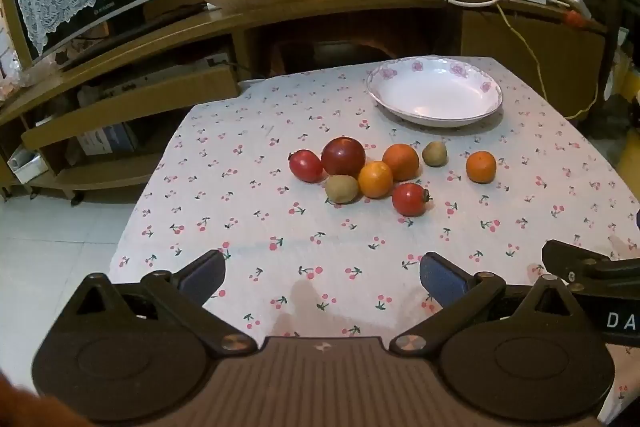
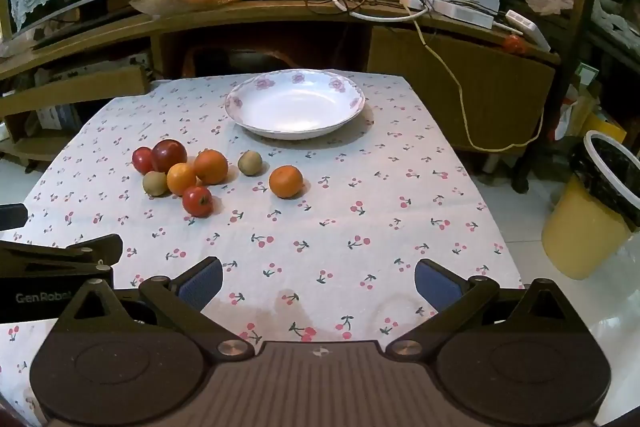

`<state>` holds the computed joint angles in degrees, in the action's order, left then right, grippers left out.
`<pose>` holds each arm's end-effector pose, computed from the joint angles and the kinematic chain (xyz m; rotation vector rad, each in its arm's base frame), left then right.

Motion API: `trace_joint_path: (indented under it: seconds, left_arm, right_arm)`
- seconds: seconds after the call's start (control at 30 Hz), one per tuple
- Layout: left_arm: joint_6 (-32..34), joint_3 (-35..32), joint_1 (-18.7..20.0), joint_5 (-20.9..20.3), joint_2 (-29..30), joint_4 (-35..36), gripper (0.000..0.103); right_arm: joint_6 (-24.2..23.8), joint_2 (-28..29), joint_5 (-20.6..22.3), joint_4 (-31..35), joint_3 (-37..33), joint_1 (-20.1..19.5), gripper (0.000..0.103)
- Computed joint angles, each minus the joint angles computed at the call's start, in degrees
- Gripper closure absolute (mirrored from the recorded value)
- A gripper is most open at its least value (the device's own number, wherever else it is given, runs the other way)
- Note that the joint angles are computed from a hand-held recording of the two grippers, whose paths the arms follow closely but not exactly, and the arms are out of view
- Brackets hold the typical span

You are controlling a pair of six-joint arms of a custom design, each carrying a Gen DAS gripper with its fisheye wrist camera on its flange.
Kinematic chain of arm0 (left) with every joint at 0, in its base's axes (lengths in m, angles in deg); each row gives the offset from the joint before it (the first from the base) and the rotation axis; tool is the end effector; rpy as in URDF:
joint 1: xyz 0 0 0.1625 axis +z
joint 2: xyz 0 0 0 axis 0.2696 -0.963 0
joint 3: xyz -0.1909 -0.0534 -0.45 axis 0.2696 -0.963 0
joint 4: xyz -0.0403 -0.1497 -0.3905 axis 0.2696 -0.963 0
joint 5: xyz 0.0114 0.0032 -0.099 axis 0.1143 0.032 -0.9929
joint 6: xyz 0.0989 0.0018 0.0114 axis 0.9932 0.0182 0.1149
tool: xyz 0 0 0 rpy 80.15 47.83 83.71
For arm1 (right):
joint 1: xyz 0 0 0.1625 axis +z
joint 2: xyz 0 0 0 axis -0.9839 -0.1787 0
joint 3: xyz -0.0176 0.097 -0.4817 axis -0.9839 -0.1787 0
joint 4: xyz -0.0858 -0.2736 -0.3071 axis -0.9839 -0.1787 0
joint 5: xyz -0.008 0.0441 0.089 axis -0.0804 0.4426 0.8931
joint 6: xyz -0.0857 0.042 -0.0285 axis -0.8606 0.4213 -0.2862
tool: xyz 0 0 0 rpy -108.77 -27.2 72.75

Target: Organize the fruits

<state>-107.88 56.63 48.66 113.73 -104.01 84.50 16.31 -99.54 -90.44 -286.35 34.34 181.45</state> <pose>-0.1151 -0.7267 0.1430 0.4564 2.0987 -0.9255 0.2207 -0.7210 0.0178 0.4475 -2.1221 0.9398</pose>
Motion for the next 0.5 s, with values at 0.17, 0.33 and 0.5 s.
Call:
trace_joint_path:
  seconds: [0.17, 0.33, 0.5]
  left_arm:
    - [-1.8, -0.2, 0.5, -0.2, 0.5, 1.8, 0.0]
    - [-4.4, -3.3, 0.2, -1.1, 1.9, 6.3, 0.0]
    - [-5.6, -4.2, 0.4, -0.7, 2.2, 8.0, 0.0]
  right_arm:
    - [0.2, -0.2, -0.3, 0.2, -0.1, 0.2, 0.002]
    - [0.3, 0.5, -0.4, 0.9, -0.4, 0.0, 0.002]
    - [0.5, 0.4, -0.8, 2.0, -0.6, -0.1, 0.002]
